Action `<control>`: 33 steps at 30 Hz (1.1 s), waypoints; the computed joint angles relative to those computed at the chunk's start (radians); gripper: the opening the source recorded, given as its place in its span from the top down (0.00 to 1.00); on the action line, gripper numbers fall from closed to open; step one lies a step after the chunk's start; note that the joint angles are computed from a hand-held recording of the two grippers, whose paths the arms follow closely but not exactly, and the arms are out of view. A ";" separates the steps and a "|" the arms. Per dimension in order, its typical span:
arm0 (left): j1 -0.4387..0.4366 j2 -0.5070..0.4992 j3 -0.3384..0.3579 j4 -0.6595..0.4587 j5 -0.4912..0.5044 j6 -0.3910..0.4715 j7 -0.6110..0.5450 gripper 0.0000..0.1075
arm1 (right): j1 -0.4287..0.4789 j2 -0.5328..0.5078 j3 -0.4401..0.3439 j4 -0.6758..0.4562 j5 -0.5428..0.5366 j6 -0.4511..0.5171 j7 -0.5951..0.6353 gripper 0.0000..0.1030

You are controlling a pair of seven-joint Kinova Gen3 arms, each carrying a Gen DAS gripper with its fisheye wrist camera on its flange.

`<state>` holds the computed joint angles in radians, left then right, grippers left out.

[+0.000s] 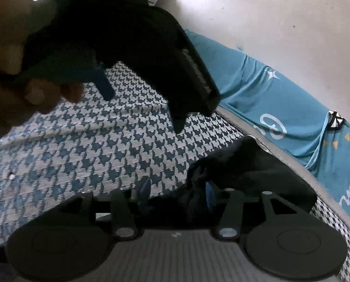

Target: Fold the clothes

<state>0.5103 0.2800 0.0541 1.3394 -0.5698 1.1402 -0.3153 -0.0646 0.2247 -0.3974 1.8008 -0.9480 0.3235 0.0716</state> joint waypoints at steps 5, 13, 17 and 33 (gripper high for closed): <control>0.012 0.041 0.008 -0.044 0.003 -0.003 -0.057 0.04 | 0.014 -0.045 0.019 0.031 -0.047 0.056 0.055 0.45; 0.044 0.096 -0.018 -0.087 0.016 0.025 -0.108 0.04 | -0.043 -0.113 0.181 0.010 0.014 0.230 -0.127 0.44; 0.052 0.111 -0.028 -0.092 0.021 0.052 -0.114 0.04 | -0.061 -0.155 0.244 0.025 0.055 0.251 -0.247 0.44; 0.071 0.092 -0.021 -0.028 0.028 0.105 -0.073 0.04 | -0.031 -0.285 0.406 0.128 0.190 0.215 -0.563 0.39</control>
